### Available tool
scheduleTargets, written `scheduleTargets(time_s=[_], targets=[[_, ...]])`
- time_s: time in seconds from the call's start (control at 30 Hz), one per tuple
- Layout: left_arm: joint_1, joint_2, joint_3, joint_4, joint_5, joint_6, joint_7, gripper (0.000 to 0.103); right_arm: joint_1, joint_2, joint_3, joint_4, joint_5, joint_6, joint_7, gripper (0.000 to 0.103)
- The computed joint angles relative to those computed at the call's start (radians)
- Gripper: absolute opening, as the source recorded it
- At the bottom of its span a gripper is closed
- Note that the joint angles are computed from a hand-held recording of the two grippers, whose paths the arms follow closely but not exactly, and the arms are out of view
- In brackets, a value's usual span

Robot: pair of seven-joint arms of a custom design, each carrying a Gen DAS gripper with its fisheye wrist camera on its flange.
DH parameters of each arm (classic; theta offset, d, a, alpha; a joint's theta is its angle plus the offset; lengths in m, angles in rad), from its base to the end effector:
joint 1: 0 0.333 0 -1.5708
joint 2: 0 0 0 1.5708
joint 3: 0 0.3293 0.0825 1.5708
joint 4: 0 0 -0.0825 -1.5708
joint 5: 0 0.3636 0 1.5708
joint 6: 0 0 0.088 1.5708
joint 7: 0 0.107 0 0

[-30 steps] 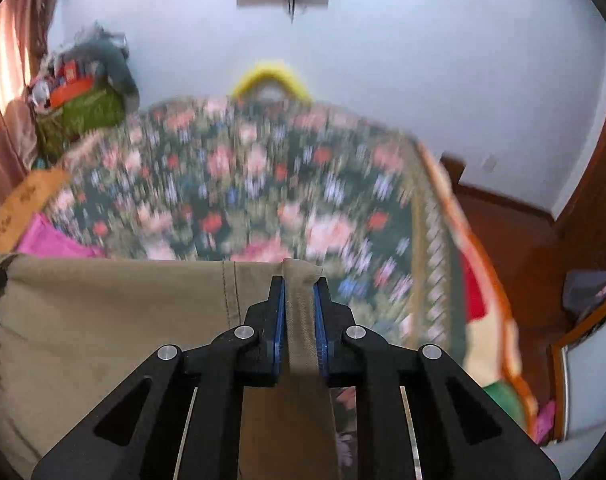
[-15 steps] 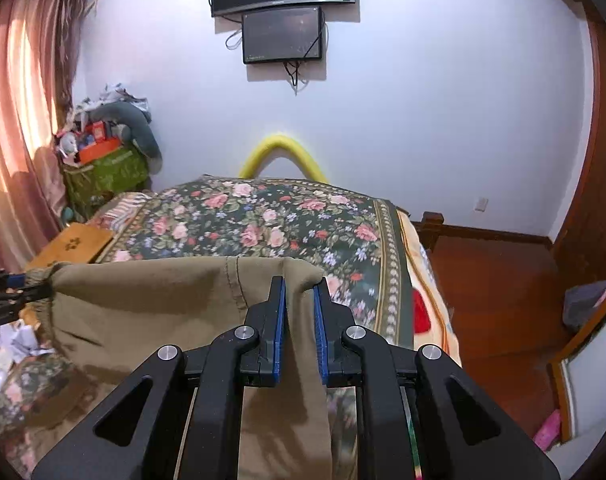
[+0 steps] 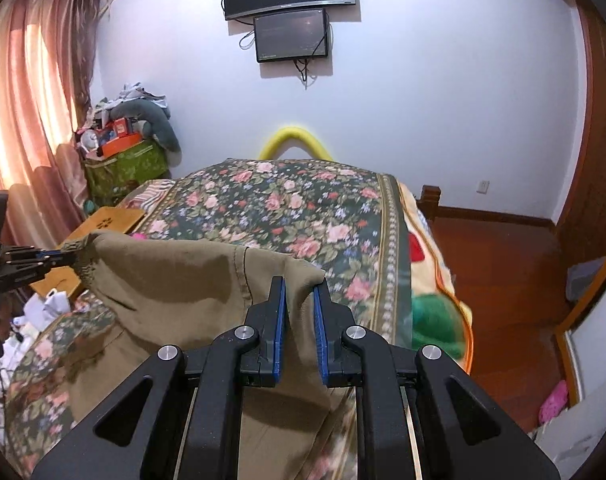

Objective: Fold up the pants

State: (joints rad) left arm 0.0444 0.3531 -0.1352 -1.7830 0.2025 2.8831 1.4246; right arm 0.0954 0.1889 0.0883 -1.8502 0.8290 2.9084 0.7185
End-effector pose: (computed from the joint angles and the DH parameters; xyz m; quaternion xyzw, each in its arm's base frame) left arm 0.6760 -0.0611 0.4710 -0.6260 0.6874 -0.2630 0.2576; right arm 0.6323 0.0675 0.5307 -0.7138 0.5273 -0.2333 0.3976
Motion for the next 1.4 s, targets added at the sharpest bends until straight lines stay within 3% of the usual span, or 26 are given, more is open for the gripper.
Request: scheduleTargets(time_s=[0.2,0.53,0.63,0.73,0.9,1.2,1.27,1.37,1.4], targets=[[0.014,-0.092,-0.005,-0.169,-0.002,0.057,0.017,0.009,0.015,-0.097,0.006,-0.152,0.118,0.032,-0.116,0.012],[-0.057,-0.159,0.089,-0.355,0.201,0.119,-0.137,0.005,0.092,-0.2,-0.037,-0.36,0.225,0.058,-0.187,0.012],[-0.001,-0.17,0.03,-0.393,0.12,0.135,-0.081,0.005,0.109,-0.219,-0.048,-0.406,0.244,0.063,-0.189,0.012],[-0.012,-0.181,0.048,-0.424,0.136,0.144,-0.102,0.005,0.124,-0.239,-0.057,-0.446,0.27,0.06,-0.171,0.012],[0.003,-0.199,0.031,-0.466,0.116,0.144,-0.067,0.005,0.14,-0.261,-0.066,-0.5,0.245,0.058,-0.135,0.012],[-0.027,-0.247,0.059,-0.53,0.212,0.143,-0.117,0.005,0.158,-0.317,-0.08,-0.583,0.142,0.051,-0.055,0.017],[-0.028,-0.261,0.055,-0.539,0.219,0.146,-0.117,0.009,0.161,-0.338,-0.092,-0.595,0.133,0.035,-0.045,0.017],[-0.034,-0.28,0.053,-0.543,0.239,0.147,-0.132,0.023,0.16,-0.371,-0.104,-0.614,0.114,0.026,-0.023,0.017],[-0.038,-0.284,0.054,-0.542,0.254,0.148,-0.145,0.034,0.16,-0.381,-0.106,-0.619,0.102,0.026,-0.011,0.017]])
